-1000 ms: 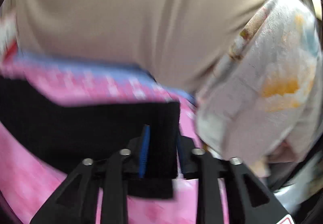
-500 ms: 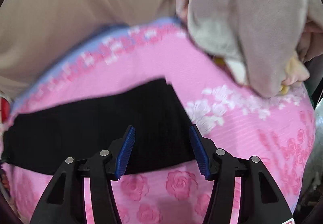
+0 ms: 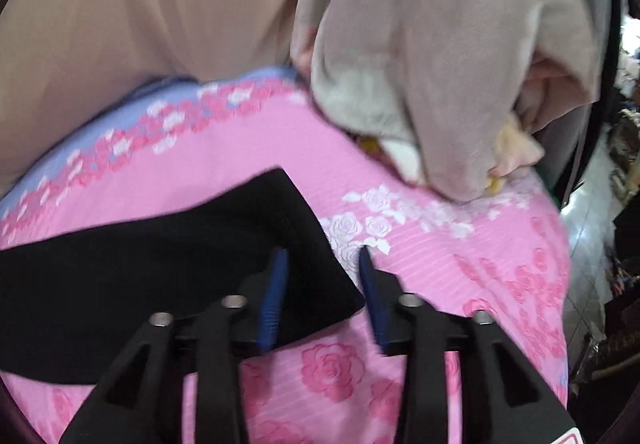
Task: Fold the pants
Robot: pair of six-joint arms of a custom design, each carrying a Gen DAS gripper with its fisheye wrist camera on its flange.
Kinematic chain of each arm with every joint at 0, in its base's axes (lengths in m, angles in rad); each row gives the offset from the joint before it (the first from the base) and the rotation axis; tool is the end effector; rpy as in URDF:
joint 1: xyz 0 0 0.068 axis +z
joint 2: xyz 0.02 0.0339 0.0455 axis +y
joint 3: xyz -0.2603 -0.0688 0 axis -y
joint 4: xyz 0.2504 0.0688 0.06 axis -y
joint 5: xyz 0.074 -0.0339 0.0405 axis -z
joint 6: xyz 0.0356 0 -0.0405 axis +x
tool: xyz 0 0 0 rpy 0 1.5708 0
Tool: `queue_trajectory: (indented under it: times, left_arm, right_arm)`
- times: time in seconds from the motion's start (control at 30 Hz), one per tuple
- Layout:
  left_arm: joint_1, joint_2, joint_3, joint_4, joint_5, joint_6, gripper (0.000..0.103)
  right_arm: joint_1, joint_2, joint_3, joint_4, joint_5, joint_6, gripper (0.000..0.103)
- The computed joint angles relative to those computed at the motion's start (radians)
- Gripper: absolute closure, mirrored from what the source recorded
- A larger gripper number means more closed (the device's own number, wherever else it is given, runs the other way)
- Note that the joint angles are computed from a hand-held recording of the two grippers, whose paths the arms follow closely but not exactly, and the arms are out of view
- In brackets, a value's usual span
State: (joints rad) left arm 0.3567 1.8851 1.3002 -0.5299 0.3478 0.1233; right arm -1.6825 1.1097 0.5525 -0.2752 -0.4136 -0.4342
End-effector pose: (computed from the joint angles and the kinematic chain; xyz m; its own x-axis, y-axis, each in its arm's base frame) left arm 0.3694 0.1247 0.1763 -0.8580 -0.1963 -0.4746 -0.0827 0.9648 -0.2495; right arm -0.0103 -0.2204 0.1863 -0.3207 0.5966 -0.7357 0.8876 0.4605 -0.0135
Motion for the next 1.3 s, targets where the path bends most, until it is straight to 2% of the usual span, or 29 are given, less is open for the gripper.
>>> queue_trajectory:
  times: [0.03,0.1,0.13,0.17,0.2,0.23,0.27,0.33,0.4,0.43,0.5,0.53,0.57,0.6,0.67,0.7,0.8,0.83,0.87,0.9,0.93,1.0,1.07,1.13,1.17,1.23,1.3]
  left_arm:
    - [0.013,0.036,0.038,-0.025,0.026,-0.001,0.006]
    - [0.023,0.091,0.101,-0.064,0.077,0.030,0.019]
    - [0.014,0.115,0.130,-0.067,0.085,0.053,0.045]
    - [-0.005,0.129,0.144,-0.044,0.058,0.062,0.067]
    - [-0.019,0.150,0.172,-0.037,0.030,0.068,0.073]
    - [-0.030,0.171,0.214,-0.039,0.040,0.081,0.085]
    - [-0.036,0.166,0.237,-0.030,0.047,0.087,0.091]
    - [-0.035,0.100,0.228,0.020,0.110,0.105,0.091]
    - [-0.040,0.060,0.227,0.057,0.129,0.122,0.090]
    - [-0.045,0.080,0.249,0.043,0.095,0.135,0.089]
    - [-0.062,0.219,0.364,-0.036,-0.003,0.164,0.083]
    - [-0.075,0.265,0.363,-0.034,-0.087,0.152,0.079]
    - [-0.057,0.261,0.333,-0.010,-0.050,0.166,0.073]
    - [-0.055,0.206,0.253,0.053,-0.068,0.182,0.065]
    - [-0.050,0.099,0.120,0.157,-0.150,0.169,0.023]
    - [-0.039,0.061,0.077,0.200,-0.161,0.157,0.019]
    - [-0.016,-0.026,0.008,0.250,-0.183,0.132,0.019]
    - [-0.021,-0.021,0.032,0.229,-0.179,0.124,0.019]
    - [-0.016,-0.032,0.029,0.216,-0.150,0.119,0.019]
    - [-0.005,-0.050,0.026,0.191,-0.116,0.132,0.019]
    - [-0.009,-0.057,0.025,0.178,-0.096,0.135,0.019]
    - [-0.024,-0.093,-0.010,0.169,-0.064,0.146,0.017]
    - [-0.068,-0.126,-0.066,0.178,-0.052,0.170,0.011]
    - [-0.126,-0.123,-0.117,0.204,-0.111,0.194,0.011]
    - [-0.150,-0.111,-0.136,0.220,-0.135,0.207,0.011]
    - [-0.172,-0.100,-0.162,0.234,-0.170,0.216,0.011]
    - [-0.185,-0.084,-0.169,0.247,-0.186,0.211,0.011]
  right_arm:
    - [0.000,-0.065,-0.028,-0.002,0.002,0.028,0.051]
    - [0.007,-0.106,-0.032,-0.064,-0.045,0.027,0.051]
    - [0.036,-0.168,-0.055,-0.108,-0.060,0.046,0.051]
    - [0.048,-0.201,-0.066,-0.129,-0.065,0.055,0.051]
    - [0.078,-0.242,-0.081,-0.153,-0.061,0.074,0.051]
    - [0.124,-0.286,-0.094,-0.180,-0.054,0.102,0.051]
    - [0.159,-0.325,-0.105,-0.206,-0.048,0.124,0.051]
    - [0.261,-0.399,-0.115,-0.251,-0.023,0.199,0.051]
    - [0.335,-0.455,-0.116,-0.291,-0.034,0.258,0.051]
    - [0.426,-0.487,-0.121,-0.291,0.003,0.307,0.051]
    - [0.605,-0.491,-0.132,-0.265,0.120,0.378,0.051]
    - [0.730,-0.448,-0.130,-0.236,0.189,0.426,0.051]
    - [0.844,-0.396,-0.120,-0.206,0.229,0.473,0.051]
    - [0.915,-0.363,-0.111,-0.190,0.245,0.502,0.051]
    - [1.108,-0.230,-0.057,-0.123,0.229,0.578,0.051]
    - [1.219,-0.136,-0.013,-0.066,0.214,0.611,0.051]
    - [1.439,0.137,0.148,0.028,0.194,0.636,0.052]
    - [1.519,0.262,0.227,0.077,0.182,0.644,0.058]
    - [1.569,0.384,0.335,0.045,0.165,0.629,0.078]
    - [1.629,0.510,0.434,0.071,0.174,0.622,0.087]
    - [1.657,0.613,0.536,0.042,0.167,0.609,0.096]
    - [1.699,0.805,0.739,-0.024,0.191,0.597,0.096]
    - [1.724,1.011,0.963,-0.087,0.275,0.581,0.098]
    - [1.708,1.077,1.059,-0.079,0.268,0.626,0.098]
    - [1.702,1.065,1.057,-0.078,0.267,0.650,0.096]
    - [1.713,0.961,0.957,-0.014,0.286,0.664,0.088]
    - [1.735,0.898,0.867,-0.003,0.312,0.598,0.087]
